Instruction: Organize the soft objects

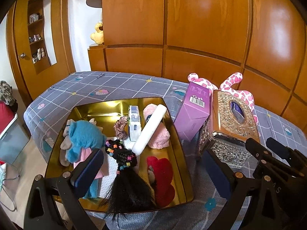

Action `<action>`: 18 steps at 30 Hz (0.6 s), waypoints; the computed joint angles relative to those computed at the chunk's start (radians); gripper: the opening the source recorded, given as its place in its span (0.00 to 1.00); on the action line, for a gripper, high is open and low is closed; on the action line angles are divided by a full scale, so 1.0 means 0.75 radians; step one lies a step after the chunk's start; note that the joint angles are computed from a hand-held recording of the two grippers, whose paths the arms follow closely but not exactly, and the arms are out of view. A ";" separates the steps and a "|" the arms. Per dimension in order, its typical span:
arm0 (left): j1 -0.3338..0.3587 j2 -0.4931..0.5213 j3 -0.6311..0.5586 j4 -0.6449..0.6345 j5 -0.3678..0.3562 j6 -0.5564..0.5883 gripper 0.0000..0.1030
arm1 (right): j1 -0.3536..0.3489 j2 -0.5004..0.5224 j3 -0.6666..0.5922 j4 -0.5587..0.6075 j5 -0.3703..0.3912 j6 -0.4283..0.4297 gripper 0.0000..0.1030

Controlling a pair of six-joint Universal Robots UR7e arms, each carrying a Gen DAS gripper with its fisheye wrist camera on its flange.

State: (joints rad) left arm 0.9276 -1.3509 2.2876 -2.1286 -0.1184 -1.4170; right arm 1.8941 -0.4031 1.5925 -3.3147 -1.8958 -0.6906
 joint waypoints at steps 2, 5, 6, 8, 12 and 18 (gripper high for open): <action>-0.001 -0.003 0.001 0.011 0.001 -0.011 1.00 | 0.000 0.000 0.000 0.003 -0.001 0.001 0.55; -0.003 -0.008 0.001 0.029 0.001 -0.028 1.00 | -0.001 0.001 -0.001 0.009 -0.003 0.006 0.55; -0.003 -0.006 0.000 0.034 0.001 -0.033 1.00 | -0.001 0.001 0.000 0.008 -0.003 0.006 0.55; -0.003 -0.006 -0.001 0.036 0.000 -0.034 1.00 | -0.001 0.001 0.000 0.008 -0.002 0.006 0.55; -0.003 -0.007 -0.001 0.036 -0.004 -0.032 1.00 | -0.001 -0.001 0.004 0.004 0.000 0.006 0.55; -0.004 -0.007 0.000 0.037 -0.004 -0.030 1.00 | -0.003 -0.001 0.003 0.008 0.001 0.009 0.55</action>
